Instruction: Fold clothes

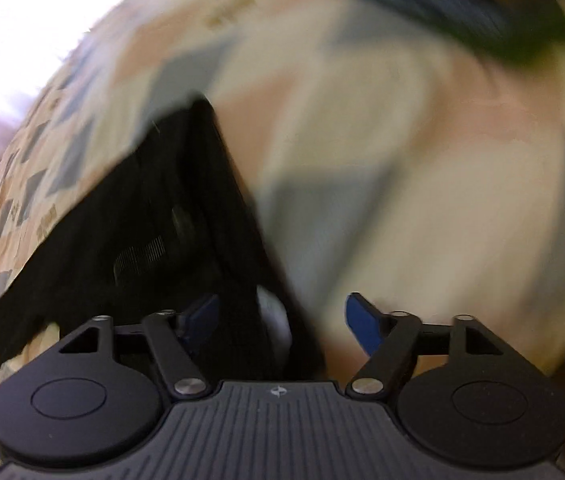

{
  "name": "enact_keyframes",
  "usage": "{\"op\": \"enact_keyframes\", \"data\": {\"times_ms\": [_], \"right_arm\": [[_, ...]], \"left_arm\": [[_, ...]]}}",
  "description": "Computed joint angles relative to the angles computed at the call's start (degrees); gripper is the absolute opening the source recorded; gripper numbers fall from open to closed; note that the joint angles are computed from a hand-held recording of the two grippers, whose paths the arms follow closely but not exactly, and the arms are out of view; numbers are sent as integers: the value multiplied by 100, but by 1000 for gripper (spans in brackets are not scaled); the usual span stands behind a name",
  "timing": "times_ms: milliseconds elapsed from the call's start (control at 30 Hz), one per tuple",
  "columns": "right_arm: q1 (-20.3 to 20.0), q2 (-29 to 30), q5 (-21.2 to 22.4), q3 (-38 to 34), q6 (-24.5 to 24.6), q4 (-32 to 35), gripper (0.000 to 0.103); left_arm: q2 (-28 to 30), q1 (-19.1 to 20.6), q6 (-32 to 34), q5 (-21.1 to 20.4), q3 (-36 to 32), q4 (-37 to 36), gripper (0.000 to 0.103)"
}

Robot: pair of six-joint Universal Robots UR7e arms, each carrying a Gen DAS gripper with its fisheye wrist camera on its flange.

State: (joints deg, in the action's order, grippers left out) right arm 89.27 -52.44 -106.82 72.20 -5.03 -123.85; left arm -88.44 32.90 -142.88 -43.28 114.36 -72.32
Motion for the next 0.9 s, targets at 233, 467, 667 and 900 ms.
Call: {"op": "enact_keyframes", "data": {"times_ms": [233,467,667,900], "right_arm": [[-184,-267,381,655,686,-565,9],[204,-252,-679,719,1296,-636,35],[714,-903,-746,1562,444,-1728,53],[559,-1011,703,1366,-809,-1401,48]], "left_arm": [[178,3,1194,-272,-178,-683,42],[191,5,2587,-793,-363,-871,46],[-373,-213,3253,-745,-200,-917,48],[-575,-410,3310,-660,-353,-429,53]]}}
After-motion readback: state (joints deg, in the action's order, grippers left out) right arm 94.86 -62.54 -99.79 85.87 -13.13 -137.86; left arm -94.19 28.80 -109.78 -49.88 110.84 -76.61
